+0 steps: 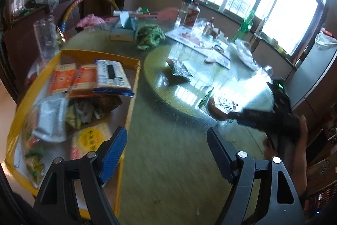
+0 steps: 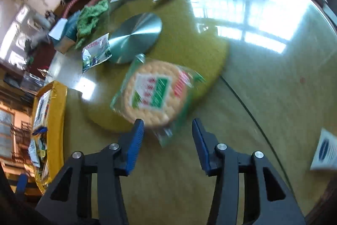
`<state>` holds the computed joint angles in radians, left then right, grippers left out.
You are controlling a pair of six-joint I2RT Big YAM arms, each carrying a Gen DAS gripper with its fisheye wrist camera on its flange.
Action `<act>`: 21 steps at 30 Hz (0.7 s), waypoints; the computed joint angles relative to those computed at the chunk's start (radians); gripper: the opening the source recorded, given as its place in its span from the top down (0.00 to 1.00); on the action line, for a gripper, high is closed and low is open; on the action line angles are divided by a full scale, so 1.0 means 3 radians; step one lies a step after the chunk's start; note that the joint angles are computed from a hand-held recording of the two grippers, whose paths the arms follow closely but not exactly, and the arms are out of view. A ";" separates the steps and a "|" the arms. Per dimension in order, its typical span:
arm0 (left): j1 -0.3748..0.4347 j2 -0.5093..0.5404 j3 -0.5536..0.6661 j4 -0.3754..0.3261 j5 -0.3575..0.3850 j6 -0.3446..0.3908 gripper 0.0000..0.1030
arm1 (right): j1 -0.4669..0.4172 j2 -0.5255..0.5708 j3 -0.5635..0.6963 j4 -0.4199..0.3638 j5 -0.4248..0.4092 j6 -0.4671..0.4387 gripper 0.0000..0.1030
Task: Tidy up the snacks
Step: 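Grasp the round scallion cracker bag with the right gripper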
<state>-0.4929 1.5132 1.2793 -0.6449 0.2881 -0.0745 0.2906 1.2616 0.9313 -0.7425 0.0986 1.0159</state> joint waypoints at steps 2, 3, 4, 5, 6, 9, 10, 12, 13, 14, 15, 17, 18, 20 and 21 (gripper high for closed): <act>-0.0026 0.0069 0.0085 -0.0061 -0.0079 -0.0042 0.24 | 0.0031 -0.0107 -0.0106 0.0064 0.0010 0.0085 0.52; -0.0036 0.0079 0.0107 -0.0077 -0.0113 -0.0057 0.24 | 0.0020 -0.0134 -0.0139 0.0123 -0.0032 0.0066 0.49; -0.0039 0.0073 0.0116 -0.0092 -0.0122 -0.0074 0.24 | -0.0003 -0.0139 -0.0140 0.0133 -0.0096 -0.0014 0.42; -0.0036 0.0060 0.0112 -0.0084 -0.0106 -0.0094 0.24 | -0.0028 -0.0121 -0.0097 0.0074 -0.0111 -0.0056 0.41; -0.0032 0.0015 0.0072 -0.0041 -0.0081 -0.0115 0.24 | -0.0025 -0.0176 -0.0090 0.0032 -0.0017 -0.0071 0.40; -0.0051 -0.0042 0.0023 -0.0005 -0.0100 -0.0132 0.24 | -0.0080 -0.0236 0.0011 0.0005 0.0128 -0.0359 0.28; -0.0056 -0.0053 0.0009 0.0007 -0.0081 -0.0143 0.24 | -0.0138 -0.0234 0.0056 0.0055 0.0110 -0.0524 0.23; -0.0075 -0.0052 0.0002 0.0003 -0.0068 -0.0152 0.24 | -0.0268 -0.0104 0.0149 0.0200 -0.0105 -0.0849 0.23; -0.0087 -0.0034 0.0017 -0.0001 -0.0068 -0.0150 0.24 | -0.0309 0.0008 0.0230 0.0225 -0.0155 -0.1026 0.23; -0.0095 -0.0033 0.0013 -0.0007 -0.0067 -0.0136 0.24 | -0.0316 0.0113 0.0313 0.0177 -0.0100 -0.1148 0.23; -0.0102 -0.0036 0.0004 -0.0012 -0.0069 -0.0125 0.24 | -0.0321 0.0208 0.0379 0.0163 -0.0061 -0.1251 0.23; -0.0105 -0.0048 -0.0018 -0.0008 -0.0053 -0.0113 0.24 | -0.0370 0.0380 0.0468 0.0143 -0.0096 -0.1475 0.23; -0.0104 -0.0056 -0.0029 -0.0005 -0.0048 -0.0104 0.24 | -0.0405 0.0454 0.0480 0.0169 -0.0167 -0.1533 0.23; -0.0097 -0.0075 -0.0060 0.0013 -0.0045 -0.0098 0.24 | -0.0473 0.0504 0.0445 0.0199 -0.0387 -0.1528 0.23; -0.0088 -0.0084 -0.0076 0.0022 -0.0024 -0.0099 0.24 | -0.0499 0.0475 0.0382 0.0250 -0.0516 -0.1482 0.23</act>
